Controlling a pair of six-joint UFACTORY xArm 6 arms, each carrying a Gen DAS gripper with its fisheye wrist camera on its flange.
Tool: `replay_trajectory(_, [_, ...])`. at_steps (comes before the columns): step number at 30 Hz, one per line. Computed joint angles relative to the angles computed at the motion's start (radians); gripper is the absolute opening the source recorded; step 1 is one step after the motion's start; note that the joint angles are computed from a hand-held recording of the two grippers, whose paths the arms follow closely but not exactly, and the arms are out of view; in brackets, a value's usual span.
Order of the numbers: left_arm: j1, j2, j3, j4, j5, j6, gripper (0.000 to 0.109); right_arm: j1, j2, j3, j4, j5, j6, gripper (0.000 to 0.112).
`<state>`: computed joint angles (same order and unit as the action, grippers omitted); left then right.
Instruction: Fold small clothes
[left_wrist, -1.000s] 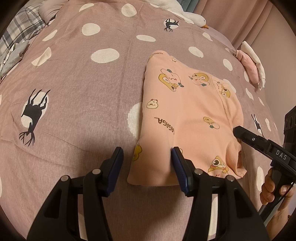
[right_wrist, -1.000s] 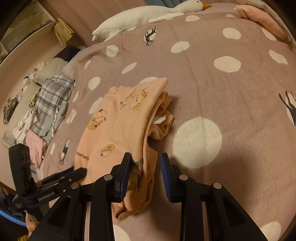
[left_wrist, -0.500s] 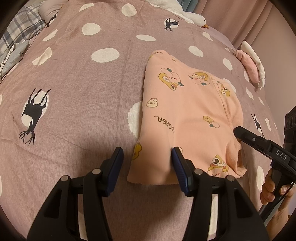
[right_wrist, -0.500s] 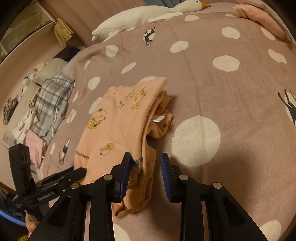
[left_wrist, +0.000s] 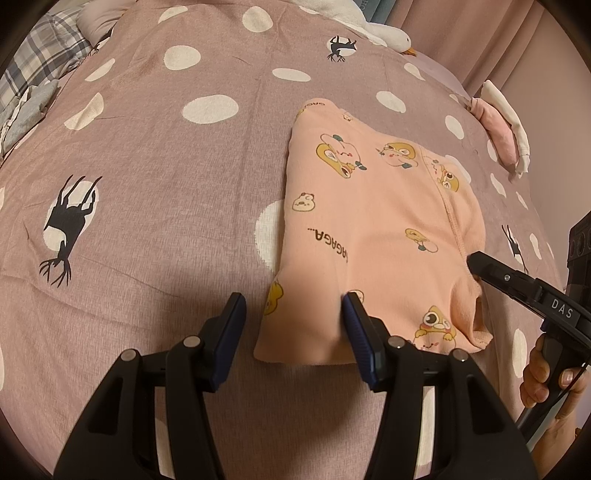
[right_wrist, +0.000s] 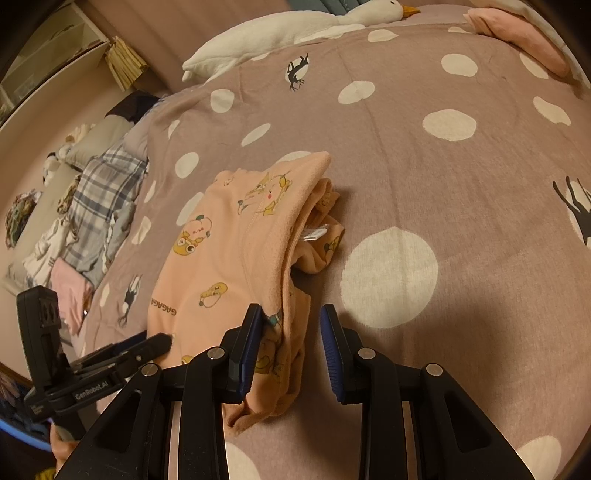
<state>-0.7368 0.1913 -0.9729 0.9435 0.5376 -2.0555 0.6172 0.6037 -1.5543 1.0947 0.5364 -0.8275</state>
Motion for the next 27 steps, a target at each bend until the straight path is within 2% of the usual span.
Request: replay_trajectory(27, [-0.009,-0.005,0.003,-0.013,0.010,0.006,0.055,0.001,0.001,-0.002,-0.003,0.000,0.006,0.031])
